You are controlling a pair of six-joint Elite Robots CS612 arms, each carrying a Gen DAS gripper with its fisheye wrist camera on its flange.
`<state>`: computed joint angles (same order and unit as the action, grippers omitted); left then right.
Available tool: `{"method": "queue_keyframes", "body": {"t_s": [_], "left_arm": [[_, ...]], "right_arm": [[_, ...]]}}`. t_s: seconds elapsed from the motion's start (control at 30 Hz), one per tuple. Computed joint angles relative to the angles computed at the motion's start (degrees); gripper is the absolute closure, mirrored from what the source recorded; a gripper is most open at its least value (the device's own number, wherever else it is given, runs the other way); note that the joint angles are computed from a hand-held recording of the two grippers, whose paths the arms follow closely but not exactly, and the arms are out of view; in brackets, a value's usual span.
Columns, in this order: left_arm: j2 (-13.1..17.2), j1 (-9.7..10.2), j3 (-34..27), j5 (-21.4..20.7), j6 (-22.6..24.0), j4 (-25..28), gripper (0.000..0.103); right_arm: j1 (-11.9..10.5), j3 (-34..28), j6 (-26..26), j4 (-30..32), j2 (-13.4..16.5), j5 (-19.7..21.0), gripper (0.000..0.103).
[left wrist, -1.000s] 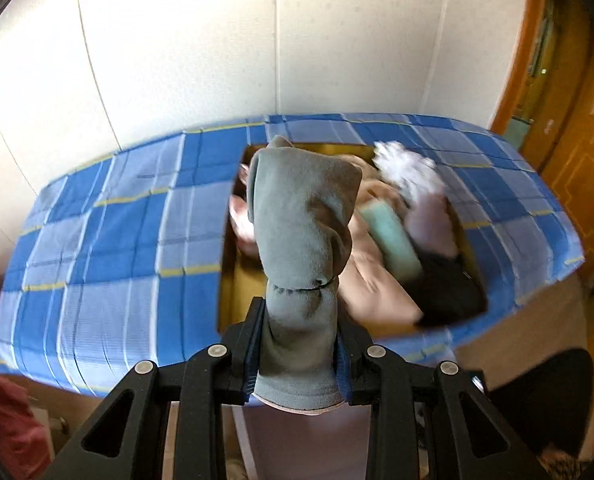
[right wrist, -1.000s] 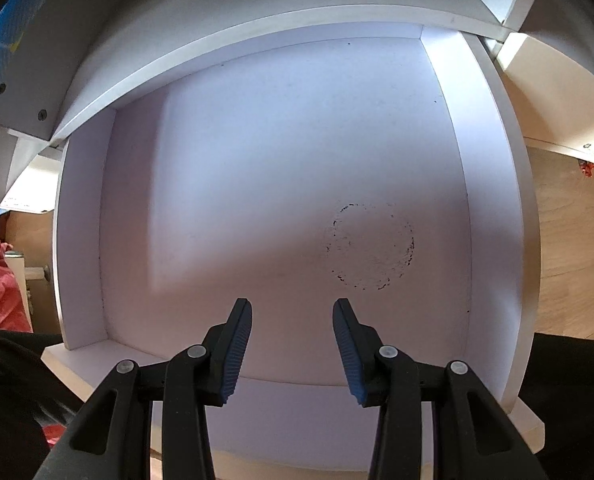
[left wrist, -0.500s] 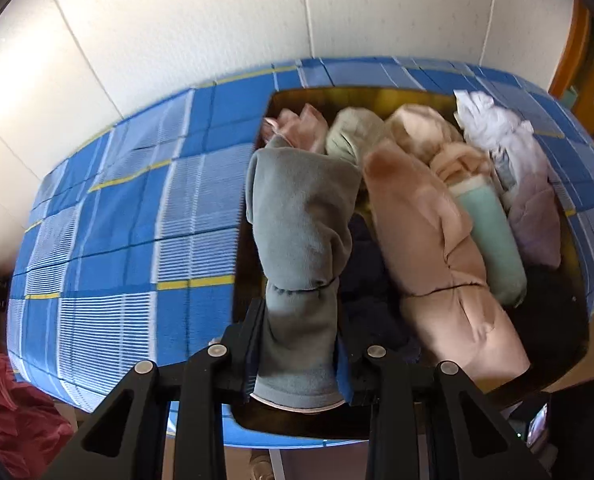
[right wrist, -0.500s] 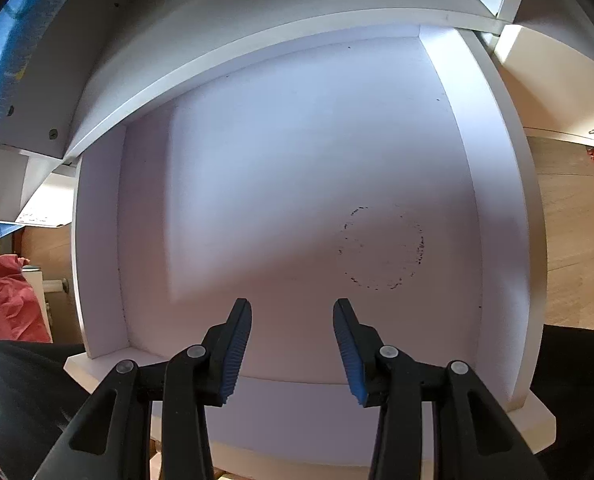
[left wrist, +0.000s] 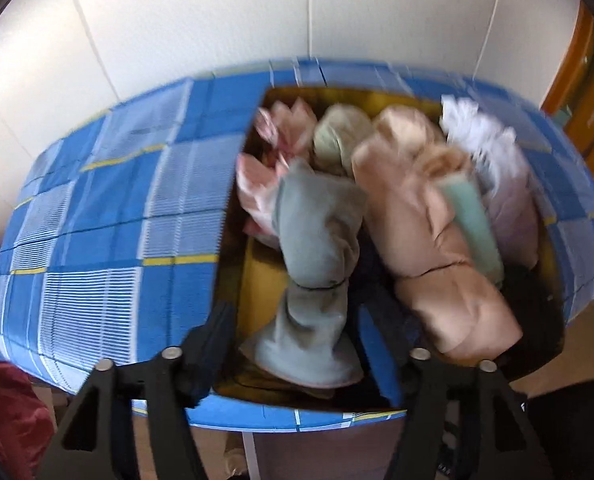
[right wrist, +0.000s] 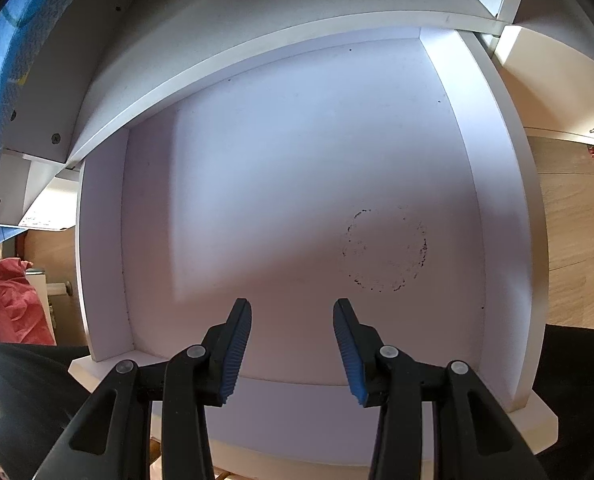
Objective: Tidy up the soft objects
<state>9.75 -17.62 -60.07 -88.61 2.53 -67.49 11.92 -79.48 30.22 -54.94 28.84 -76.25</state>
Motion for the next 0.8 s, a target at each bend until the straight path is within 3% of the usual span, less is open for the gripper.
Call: {"method": "queue_keyframes", "body": {"t_s": [0.27, 0.4, 0.8], "left_arm": [[4.2, -1.05, -10.5, 3.0, -0.8, -0.8, 0.022], [5.9, -1.57, -14.7, 3.4, -2.1, -0.9, 0.008], [9.8, -2.17, -25.0, 3.6, -8.5, 5.9, 0.002]], "right_arm": [[0.5, 0.4, -1.2, 0.1, -0.6, -2.2, 0.06], [0.6, 0.2, -2.0, 0.6, -0.7, -3.0, 0.06], [2.3, -0.8, -8.0, 0.8, -1.5, -8.4, 0.055]]}}
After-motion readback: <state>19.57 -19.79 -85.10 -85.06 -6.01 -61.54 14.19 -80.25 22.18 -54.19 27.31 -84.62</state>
